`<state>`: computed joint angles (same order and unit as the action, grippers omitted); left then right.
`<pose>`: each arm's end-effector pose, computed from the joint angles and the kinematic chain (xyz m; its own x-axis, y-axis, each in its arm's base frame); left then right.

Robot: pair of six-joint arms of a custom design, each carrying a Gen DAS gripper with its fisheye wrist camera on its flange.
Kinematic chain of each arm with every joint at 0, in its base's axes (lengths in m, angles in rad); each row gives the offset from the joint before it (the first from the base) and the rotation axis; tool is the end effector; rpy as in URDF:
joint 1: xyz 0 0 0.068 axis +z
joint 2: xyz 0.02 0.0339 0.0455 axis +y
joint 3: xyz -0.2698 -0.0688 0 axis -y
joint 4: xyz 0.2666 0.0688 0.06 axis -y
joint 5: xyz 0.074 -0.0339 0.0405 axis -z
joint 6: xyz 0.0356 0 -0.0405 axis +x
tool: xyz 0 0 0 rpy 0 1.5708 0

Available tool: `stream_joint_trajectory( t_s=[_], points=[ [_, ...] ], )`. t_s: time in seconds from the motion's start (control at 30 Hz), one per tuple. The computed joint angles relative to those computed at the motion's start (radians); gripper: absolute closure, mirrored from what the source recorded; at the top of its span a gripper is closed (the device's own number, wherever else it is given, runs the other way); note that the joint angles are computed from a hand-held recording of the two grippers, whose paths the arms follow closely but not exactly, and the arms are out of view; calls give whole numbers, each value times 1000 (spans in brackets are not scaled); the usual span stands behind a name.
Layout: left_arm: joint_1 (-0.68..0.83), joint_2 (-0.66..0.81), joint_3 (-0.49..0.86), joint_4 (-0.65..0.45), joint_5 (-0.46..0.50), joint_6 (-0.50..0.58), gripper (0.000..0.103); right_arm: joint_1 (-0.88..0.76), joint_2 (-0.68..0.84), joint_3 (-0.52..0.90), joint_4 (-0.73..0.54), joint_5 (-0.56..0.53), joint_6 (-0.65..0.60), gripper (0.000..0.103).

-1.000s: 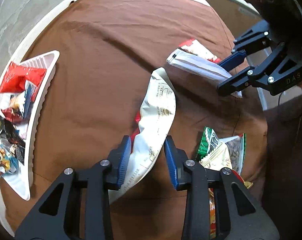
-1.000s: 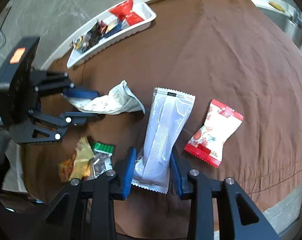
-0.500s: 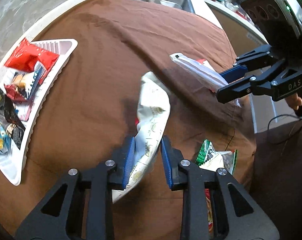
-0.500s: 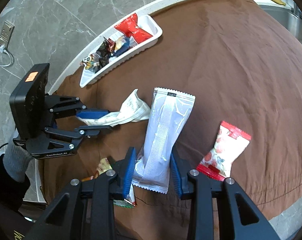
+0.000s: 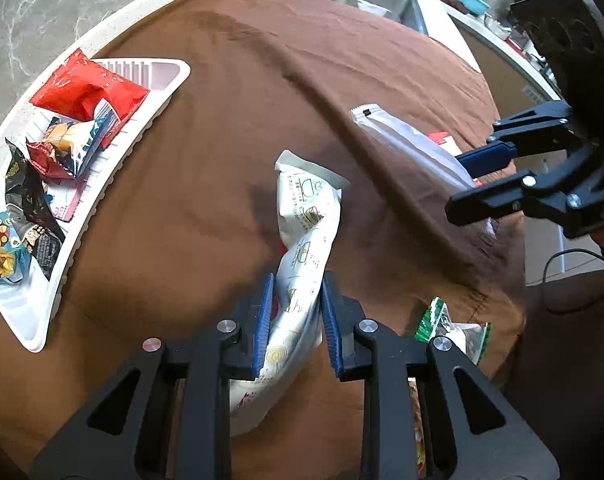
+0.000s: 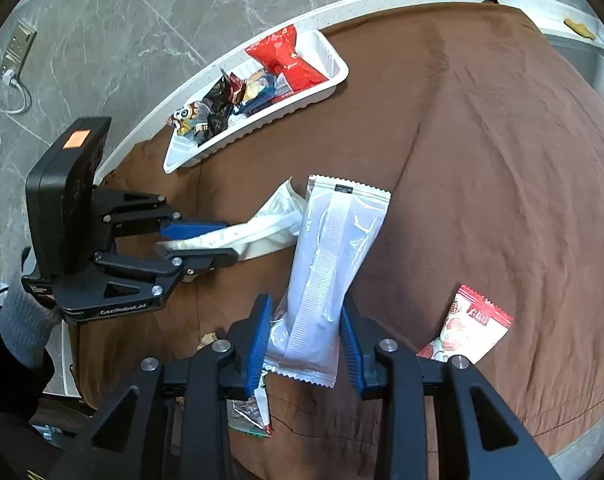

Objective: Organize snacks
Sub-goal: 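Grasp the cream printed bag with the left tool while the right tool grasps the white stick packet, then carry both packets over the white tray and open both tools to release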

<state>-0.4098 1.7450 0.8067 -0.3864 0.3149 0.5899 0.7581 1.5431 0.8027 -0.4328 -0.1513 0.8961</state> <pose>0.2699 -0.1293 0.0951 -0.4900 0.7895 -0.3695 0.8672 0.4848 -0.1141 0.2084 0.2047 0.1470 -0.9821 0.1333 -0.1333 0.0718 0.9184 0.3892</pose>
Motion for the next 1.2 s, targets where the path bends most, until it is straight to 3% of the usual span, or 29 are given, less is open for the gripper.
stream_joint_trajectory(
  t_s=[0.37,0.9,1.2],
  points=[
    [-86,81,11,77,-112,4,82,-6,25,-15,31,-11,8,67],
    [111,35,51,-45,128,-121,83,-51,60,39,61,-57,-36,67],
    [267,49,172,-124,207,-240,83,-124,226,283,8,-106,-199,67]
  ],
)
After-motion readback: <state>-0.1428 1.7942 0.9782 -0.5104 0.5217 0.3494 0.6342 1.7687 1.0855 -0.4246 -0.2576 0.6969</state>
